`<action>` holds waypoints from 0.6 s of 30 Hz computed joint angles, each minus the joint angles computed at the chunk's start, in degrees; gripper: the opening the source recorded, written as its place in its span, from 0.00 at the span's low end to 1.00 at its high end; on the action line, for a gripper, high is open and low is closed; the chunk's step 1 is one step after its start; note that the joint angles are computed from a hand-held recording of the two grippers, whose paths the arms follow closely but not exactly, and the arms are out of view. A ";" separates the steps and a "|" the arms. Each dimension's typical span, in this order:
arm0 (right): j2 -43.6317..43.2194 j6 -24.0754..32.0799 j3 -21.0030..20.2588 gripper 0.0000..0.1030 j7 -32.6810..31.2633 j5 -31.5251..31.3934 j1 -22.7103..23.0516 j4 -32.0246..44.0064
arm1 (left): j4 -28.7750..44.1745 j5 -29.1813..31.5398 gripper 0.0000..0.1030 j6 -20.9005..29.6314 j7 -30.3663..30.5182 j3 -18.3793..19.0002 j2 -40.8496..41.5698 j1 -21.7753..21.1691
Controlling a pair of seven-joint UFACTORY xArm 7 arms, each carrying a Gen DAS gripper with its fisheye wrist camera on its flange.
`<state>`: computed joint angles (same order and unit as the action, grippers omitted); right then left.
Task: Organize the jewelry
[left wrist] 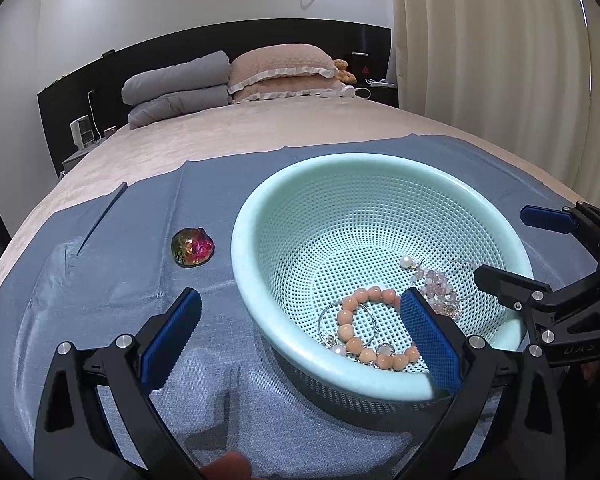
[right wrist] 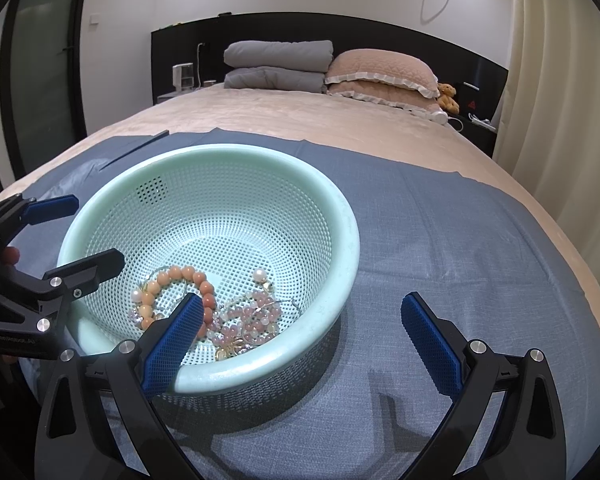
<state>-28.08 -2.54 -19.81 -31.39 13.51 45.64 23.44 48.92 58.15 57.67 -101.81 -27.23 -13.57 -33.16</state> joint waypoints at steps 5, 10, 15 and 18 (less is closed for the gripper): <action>0.06 0.25 -0.36 0.92 -0.19 0.09 0.42 0.09 | -0.42 0.79 0.95 0.41 -1.44 -0.36 -0.82 0.09; 0.10 0.43 -0.30 0.92 -0.43 0.37 0.42 0.20 | -0.68 0.80 0.95 0.00 -1.51 -0.46 -1.13 0.37; 0.14 0.47 -0.14 0.92 -0.56 0.62 0.34 0.25 | -0.52 0.53 0.95 -0.05 -1.07 -0.39 -0.88 0.44; 0.07 0.56 -0.22 0.92 -0.72 0.74 0.44 0.21 | -0.08 0.22 0.95 0.14 -0.18 -0.43 -0.30 0.43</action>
